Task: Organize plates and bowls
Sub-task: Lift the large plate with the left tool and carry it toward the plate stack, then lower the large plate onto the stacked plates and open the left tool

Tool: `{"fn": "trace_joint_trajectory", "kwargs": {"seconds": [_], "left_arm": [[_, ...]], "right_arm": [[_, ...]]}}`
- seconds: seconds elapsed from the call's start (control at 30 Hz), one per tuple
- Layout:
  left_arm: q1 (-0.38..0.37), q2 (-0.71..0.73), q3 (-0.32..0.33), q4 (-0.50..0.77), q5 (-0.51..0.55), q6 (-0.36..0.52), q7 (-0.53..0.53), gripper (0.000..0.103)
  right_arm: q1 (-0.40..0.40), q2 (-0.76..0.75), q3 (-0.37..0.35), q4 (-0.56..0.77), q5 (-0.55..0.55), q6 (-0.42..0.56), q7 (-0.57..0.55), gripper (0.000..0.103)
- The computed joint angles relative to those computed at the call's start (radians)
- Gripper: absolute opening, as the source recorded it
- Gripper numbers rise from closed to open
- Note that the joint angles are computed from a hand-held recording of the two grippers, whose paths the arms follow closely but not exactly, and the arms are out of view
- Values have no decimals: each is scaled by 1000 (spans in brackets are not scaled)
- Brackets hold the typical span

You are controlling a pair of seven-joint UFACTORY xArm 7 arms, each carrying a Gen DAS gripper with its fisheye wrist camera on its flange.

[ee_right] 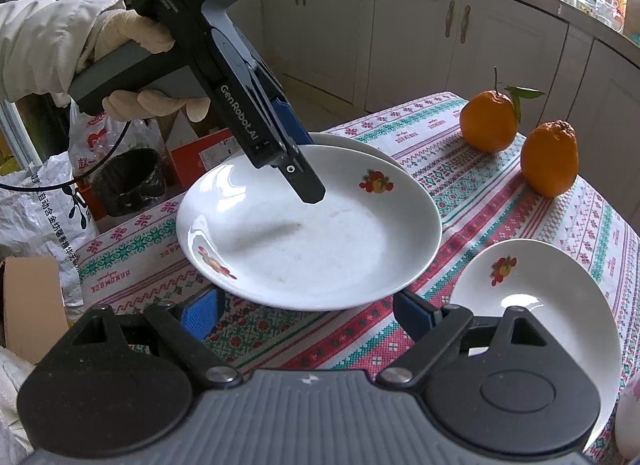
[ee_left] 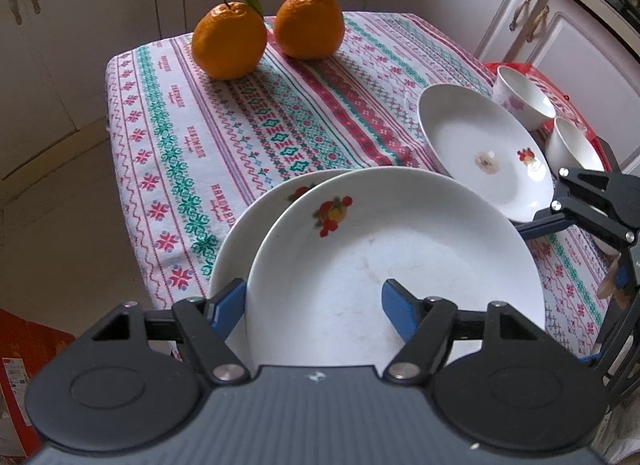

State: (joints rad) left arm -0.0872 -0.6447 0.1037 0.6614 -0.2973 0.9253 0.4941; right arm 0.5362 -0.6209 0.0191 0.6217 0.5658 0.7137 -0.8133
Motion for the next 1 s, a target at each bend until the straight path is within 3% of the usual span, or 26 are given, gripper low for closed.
{"fn": "trace_joint_trajectory", "kwargs": {"seconds": [0.6, 0.73, 0.87, 1.0], "left_arm": [[-2, -22, -1, 5, 6, -1, -9, 76], [-3, -25, -10, -2, 17, -19, -6, 79], [-7, -25, -1, -2, 10, -36, -2, 81], [-6, -13, 2, -2, 5, -32, -8, 81]], "right_arm": [[-3, -1, 17, -13, -46, -35, 25, 102], [16, 12, 6, -6, -28, -46, 11, 100], [15, 15, 12, -9, -32, -43, 19, 92], [8, 5, 9, -15, -25, -38, 34, 92]]}}
